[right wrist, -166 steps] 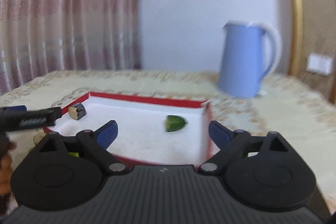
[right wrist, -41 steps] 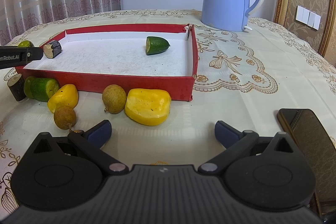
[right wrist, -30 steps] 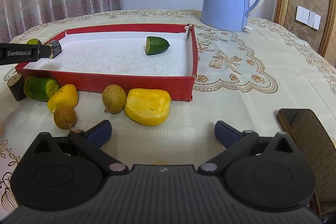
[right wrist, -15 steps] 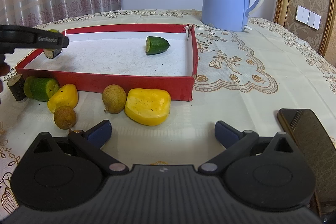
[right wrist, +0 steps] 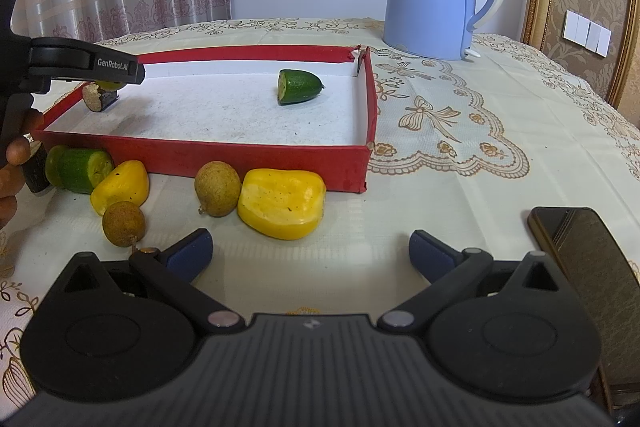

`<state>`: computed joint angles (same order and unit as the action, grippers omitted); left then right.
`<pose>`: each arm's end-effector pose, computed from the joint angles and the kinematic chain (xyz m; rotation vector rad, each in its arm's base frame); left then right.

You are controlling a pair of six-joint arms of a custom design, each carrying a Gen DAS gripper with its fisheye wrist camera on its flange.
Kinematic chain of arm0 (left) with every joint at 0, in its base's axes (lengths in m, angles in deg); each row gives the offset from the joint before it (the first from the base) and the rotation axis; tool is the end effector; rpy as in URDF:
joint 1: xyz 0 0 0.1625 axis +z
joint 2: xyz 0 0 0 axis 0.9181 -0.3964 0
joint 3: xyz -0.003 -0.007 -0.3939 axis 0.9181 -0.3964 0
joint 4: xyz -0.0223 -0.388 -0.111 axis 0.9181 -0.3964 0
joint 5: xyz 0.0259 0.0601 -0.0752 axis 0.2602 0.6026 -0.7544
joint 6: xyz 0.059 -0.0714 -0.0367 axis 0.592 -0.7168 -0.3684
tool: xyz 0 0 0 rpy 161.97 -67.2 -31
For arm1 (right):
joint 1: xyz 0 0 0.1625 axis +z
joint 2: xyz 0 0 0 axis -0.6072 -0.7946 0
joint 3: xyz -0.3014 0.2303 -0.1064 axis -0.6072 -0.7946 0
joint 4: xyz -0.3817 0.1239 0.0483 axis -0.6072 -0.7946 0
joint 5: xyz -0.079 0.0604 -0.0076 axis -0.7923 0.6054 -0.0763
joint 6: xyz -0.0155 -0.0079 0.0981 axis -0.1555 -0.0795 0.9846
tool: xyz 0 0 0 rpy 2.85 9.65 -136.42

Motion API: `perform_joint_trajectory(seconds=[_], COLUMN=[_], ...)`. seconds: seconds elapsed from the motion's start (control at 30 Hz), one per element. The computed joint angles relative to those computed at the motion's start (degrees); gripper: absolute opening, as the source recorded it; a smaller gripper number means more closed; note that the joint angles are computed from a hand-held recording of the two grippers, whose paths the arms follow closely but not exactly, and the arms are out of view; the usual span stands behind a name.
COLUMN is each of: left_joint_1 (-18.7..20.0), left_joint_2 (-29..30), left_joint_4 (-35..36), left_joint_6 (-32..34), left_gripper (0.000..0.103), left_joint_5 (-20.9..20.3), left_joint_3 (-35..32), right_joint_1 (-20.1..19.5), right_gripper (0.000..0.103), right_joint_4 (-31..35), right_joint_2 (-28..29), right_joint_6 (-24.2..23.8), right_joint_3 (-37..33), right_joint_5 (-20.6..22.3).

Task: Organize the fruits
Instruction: 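Carry the green lime over the red tray with the left tool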

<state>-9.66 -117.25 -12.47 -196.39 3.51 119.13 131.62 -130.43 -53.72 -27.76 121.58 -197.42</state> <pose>-0.2088 -0.7109 0.1099 0.5720 1.9928 -1.1640 0.1349 -0.6177 0.1107 0.5188 -2.1864 1.0389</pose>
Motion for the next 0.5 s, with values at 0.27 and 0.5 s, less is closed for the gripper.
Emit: perform_joint_trajectory(seconds=[0.27, 0.5], left_joint_1=[0.1, 0.1], left_joint_2=[0.3, 0.8], left_joint_4=[0.4, 1.0], left_joint_6=[-0.4, -0.9], left_gripper=[0.035, 0.035], left_joint_5=[-0.2, -0.5], left_joint_3=[-0.6, -1.3], right_joint_1=[0.0, 0.0], right_gripper=[0.103, 0.103], right_joint_4=[0.0, 0.0], right_joint_2=[0.0, 0.0], right_joint_6=[0.0, 0.0], right_joint_3=[0.0, 0.0], right_joint_5=[0.0, 0.0])
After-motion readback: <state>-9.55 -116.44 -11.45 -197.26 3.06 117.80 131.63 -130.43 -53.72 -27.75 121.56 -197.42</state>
